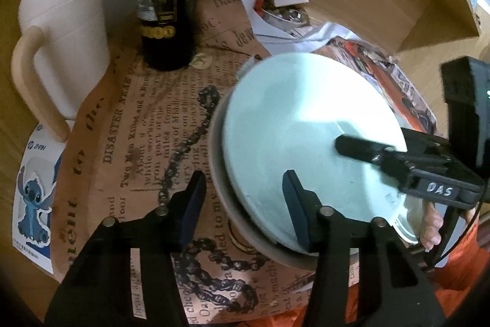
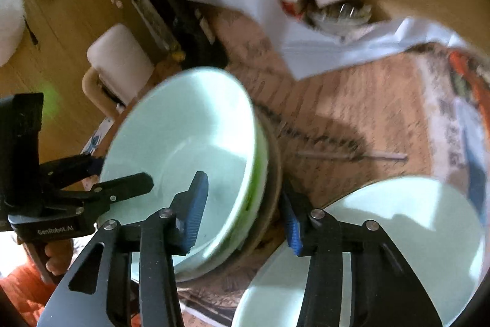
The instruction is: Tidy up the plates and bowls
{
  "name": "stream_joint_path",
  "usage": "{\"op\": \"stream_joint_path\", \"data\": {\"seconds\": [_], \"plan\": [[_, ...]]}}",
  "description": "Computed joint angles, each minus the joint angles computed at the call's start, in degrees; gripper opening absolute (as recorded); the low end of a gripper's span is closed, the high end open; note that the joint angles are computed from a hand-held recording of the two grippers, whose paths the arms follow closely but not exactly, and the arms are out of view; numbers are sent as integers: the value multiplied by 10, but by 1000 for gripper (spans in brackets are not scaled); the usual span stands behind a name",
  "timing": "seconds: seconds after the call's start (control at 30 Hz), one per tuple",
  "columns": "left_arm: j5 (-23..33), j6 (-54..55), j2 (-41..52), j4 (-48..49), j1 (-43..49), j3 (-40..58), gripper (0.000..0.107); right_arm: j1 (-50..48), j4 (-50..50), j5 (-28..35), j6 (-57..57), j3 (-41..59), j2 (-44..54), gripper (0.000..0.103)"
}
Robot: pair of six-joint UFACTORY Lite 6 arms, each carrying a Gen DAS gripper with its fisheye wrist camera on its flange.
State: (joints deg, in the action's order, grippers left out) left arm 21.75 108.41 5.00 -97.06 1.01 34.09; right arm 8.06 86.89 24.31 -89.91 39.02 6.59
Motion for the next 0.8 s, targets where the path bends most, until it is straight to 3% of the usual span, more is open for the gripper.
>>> {"op": "stream_joint_path", "data": {"seconds": [0.07, 0.17, 0.33, 0.5, 0.8], "plan": [[0, -6, 4, 7, -11, 2, 44, 24, 16, -34, -12, -10, -15, 42], [-23, 28, -2, -34, -29, -5, 44, 19, 18, -30, -15, -10, -14, 42], [-35, -22, -5, -3, -32, 1, 41, 25, 30, -42, -30, -21, -28, 41], [-91, 73, -17, -120, -69, -11, 41, 21, 46, -37, -45, -24, -29, 39], [-97, 80, -35, -145, -74, -13, 41, 10, 45, -19, -36, -30, -32, 38]]}}
